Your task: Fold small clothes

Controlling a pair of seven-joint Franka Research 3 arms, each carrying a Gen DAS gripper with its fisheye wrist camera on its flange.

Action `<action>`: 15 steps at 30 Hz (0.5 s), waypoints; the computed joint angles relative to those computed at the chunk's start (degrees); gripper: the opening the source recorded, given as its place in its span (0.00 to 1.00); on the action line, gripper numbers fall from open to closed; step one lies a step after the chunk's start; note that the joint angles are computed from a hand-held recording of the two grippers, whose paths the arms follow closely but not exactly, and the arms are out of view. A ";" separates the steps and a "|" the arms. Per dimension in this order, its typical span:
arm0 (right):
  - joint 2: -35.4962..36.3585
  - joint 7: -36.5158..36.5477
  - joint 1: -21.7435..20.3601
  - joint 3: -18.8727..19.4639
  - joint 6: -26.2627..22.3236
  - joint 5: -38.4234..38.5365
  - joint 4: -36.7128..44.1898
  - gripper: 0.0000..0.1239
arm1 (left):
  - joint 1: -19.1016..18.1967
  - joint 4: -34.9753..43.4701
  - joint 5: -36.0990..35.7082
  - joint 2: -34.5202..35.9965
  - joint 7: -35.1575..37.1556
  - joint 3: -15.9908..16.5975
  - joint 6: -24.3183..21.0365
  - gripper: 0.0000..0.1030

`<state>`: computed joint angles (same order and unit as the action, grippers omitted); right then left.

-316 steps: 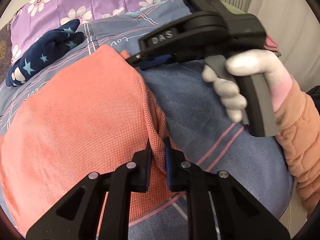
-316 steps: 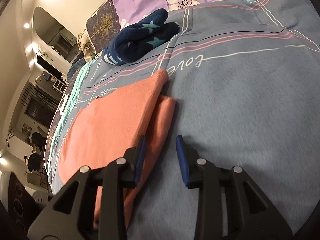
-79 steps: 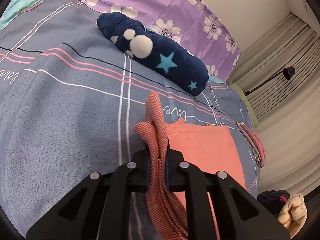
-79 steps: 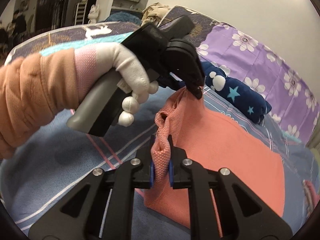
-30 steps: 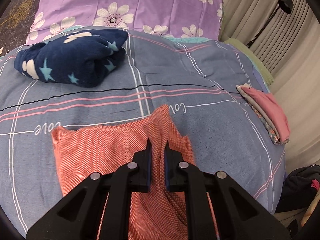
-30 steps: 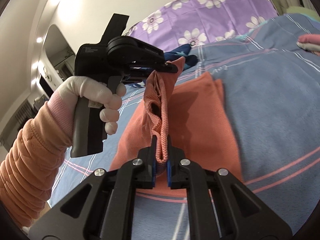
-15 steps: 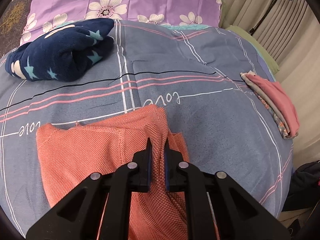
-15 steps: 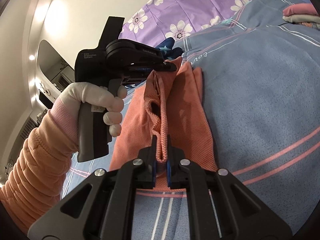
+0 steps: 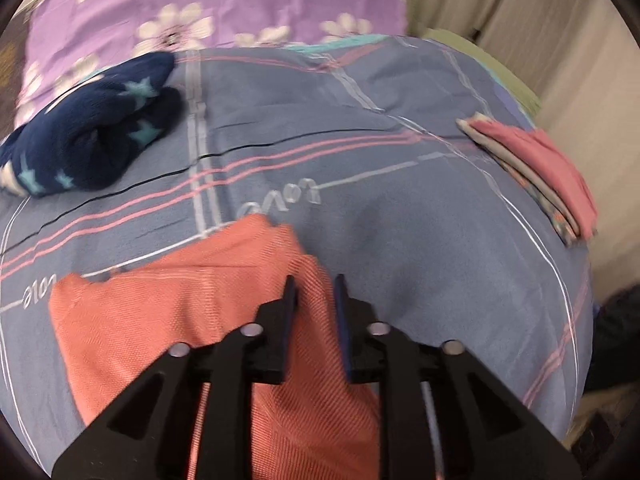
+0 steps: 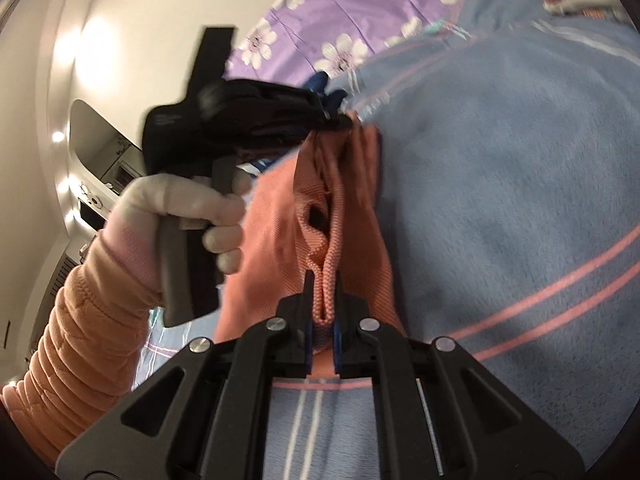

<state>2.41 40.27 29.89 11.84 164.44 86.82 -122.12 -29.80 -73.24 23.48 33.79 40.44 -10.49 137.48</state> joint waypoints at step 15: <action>0.85 2.18 -0.61 -0.06 -1.55 -1.42 0.19 0.05 | -1.02 -38.80 19.15 -29.93 -9.88 -4.45 6.68 0.58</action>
<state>3.26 42.45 29.28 11.77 162.88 85.39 -121.93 -30.82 -112.04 42.62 3.85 30.55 -14.94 144.16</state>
